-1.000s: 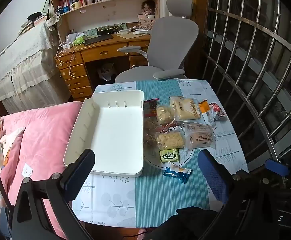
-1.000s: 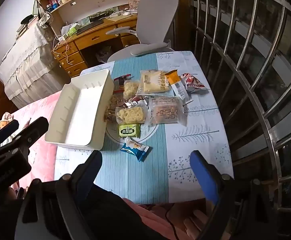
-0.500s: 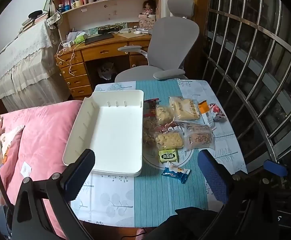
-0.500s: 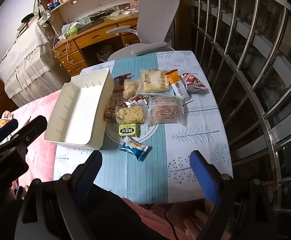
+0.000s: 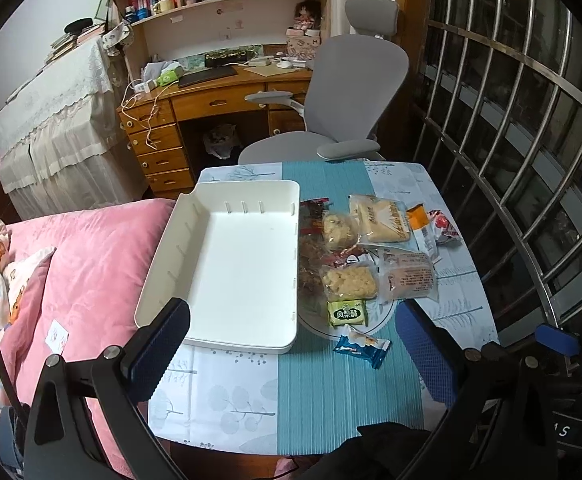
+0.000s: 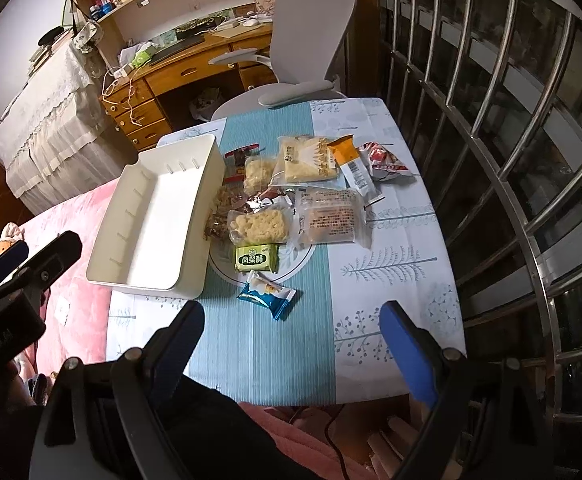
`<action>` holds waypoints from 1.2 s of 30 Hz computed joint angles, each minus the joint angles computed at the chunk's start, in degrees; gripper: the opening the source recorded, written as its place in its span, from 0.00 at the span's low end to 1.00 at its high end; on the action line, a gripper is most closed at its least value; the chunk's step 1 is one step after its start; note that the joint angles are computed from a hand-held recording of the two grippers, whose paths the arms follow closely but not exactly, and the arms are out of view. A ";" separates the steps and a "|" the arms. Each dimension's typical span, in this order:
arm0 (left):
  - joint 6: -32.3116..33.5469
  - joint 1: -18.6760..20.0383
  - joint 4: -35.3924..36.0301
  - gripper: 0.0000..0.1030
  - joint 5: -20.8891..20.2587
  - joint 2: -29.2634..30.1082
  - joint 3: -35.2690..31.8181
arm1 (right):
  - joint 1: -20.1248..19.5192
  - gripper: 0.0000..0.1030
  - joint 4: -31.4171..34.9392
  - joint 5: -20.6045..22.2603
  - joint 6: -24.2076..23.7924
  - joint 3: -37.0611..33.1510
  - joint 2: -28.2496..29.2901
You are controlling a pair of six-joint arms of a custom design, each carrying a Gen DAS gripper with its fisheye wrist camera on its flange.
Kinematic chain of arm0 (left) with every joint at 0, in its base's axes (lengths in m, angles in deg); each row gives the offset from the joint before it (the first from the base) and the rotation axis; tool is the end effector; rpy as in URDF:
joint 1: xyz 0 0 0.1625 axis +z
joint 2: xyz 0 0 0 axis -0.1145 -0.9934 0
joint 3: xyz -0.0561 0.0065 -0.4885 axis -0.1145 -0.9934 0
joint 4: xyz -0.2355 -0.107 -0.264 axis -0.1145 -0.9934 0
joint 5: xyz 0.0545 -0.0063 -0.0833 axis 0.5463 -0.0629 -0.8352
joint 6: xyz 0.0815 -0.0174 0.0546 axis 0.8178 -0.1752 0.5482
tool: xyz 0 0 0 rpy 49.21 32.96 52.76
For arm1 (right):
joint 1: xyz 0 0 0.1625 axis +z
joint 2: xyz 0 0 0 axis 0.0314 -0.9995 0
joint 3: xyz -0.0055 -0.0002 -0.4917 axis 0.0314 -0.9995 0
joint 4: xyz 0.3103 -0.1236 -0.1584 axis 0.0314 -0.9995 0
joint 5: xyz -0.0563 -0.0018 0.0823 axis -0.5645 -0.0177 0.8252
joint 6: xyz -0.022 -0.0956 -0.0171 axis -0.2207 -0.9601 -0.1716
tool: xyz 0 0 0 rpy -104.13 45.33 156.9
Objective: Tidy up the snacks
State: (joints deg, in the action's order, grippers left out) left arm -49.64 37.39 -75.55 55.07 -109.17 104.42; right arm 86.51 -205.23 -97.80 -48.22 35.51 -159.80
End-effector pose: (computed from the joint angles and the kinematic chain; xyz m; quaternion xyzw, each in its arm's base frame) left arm -0.5096 -0.5592 0.0266 -0.0617 0.8250 -0.3737 0.4194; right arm 0.0728 -0.5989 0.4230 0.2278 -0.9256 0.1334 0.2713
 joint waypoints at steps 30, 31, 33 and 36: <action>11.28 0.44 -15.92 0.99 -1.84 -5.17 11.32 | 2.81 0.87 -10.11 -3.11 5.29 5.56 -1.29; 11.64 0.63 -15.99 0.99 -2.27 -5.25 11.37 | 2.97 0.87 -10.71 -3.63 5.33 5.91 -1.25; 12.39 0.88 -16.28 0.99 -2.69 -5.38 11.51 | 3.27 0.87 -10.79 -4.70 5.90 6.10 -1.14; 13.61 1.10 -16.73 0.99 -2.77 -5.36 11.53 | 3.14 0.87 -9.80 -4.67 7.09 6.23 -1.31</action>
State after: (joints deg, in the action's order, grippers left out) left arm -36.03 38.49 -92.28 52.30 -114.53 115.95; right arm 89.65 -215.03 -102.47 -41.13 41.74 -161.11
